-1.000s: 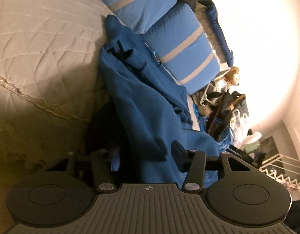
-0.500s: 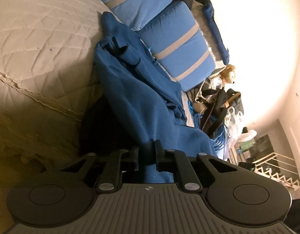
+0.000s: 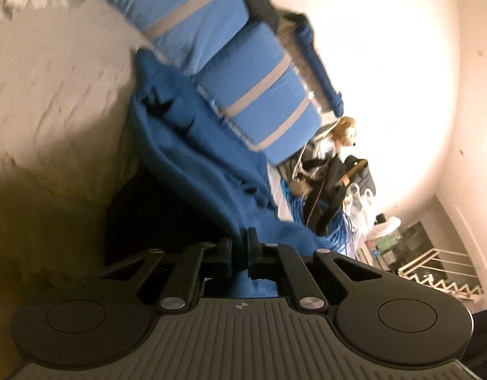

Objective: Fold clothes
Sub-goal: 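Grasp the sweatshirt hem with the left gripper while the right gripper grasps it too, then lift the held hem with both grippers and fold it toward the collar, release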

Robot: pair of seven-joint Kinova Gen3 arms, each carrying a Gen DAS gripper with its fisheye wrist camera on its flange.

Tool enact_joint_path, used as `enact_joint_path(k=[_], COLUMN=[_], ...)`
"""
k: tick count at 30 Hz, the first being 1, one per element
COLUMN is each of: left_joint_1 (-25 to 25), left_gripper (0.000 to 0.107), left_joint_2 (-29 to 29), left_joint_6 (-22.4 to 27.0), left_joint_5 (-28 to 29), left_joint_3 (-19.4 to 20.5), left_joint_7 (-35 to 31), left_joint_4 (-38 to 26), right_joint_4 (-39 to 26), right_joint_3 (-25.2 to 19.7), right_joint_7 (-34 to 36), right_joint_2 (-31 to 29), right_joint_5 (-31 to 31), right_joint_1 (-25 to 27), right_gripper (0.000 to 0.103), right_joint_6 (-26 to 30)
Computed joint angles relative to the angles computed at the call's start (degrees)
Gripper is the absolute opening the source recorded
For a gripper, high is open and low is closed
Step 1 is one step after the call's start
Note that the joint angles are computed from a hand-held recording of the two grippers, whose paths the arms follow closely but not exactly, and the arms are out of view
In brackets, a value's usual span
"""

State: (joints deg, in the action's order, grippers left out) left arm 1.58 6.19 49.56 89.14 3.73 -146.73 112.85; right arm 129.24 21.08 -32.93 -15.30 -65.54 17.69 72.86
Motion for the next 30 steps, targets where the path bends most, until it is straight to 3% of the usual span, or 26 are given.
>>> enact_joint_path(k=[6,9,13,19,30], left_joint_1=[-0.3,-0.5,0.3,2.3,4.1], left_gripper=[0.006,0.006,0.006,0.006,0.006], left_joint_2=[-5.0,-6.5,-8.3,-6.8,-2.3], left_joint_6=[0.8,3.3,2.1,-4.5,-13.1], left_joint_5=[3.7,2.8,-1.0,-0.7,-3.1], left_joint_3=[-1.1,-1.7,-1.4,-0.2,1.5], left_joint_7=[-2.5,-2.3,0.7,3.4,9.4], left_joint_4=[1.2,0.6,0.1,-2.0,-12.0], right_joint_4=[0.0,-0.1,0.0,0.7,-8.4], right_joint_3=[3.3,5.0,4.7,2.8,0.4], right_joint_7=[-4.2,-4.9,-9.7,-11.7,-15.1], right_joint_2=[-3.9,-4.2,-6.0,-7.6,-4.3], right_joint_5=[-3.7,-4.8,-3.7,-6.8,-9.7], right_joint_1=[0.5,0.6,1.5,-0.8,-6.0], right_gripper=[0.009,0.009,0.009,0.008,0.008], right_joint_6=[2.7,4.7,5.0,0.0,-11.0])
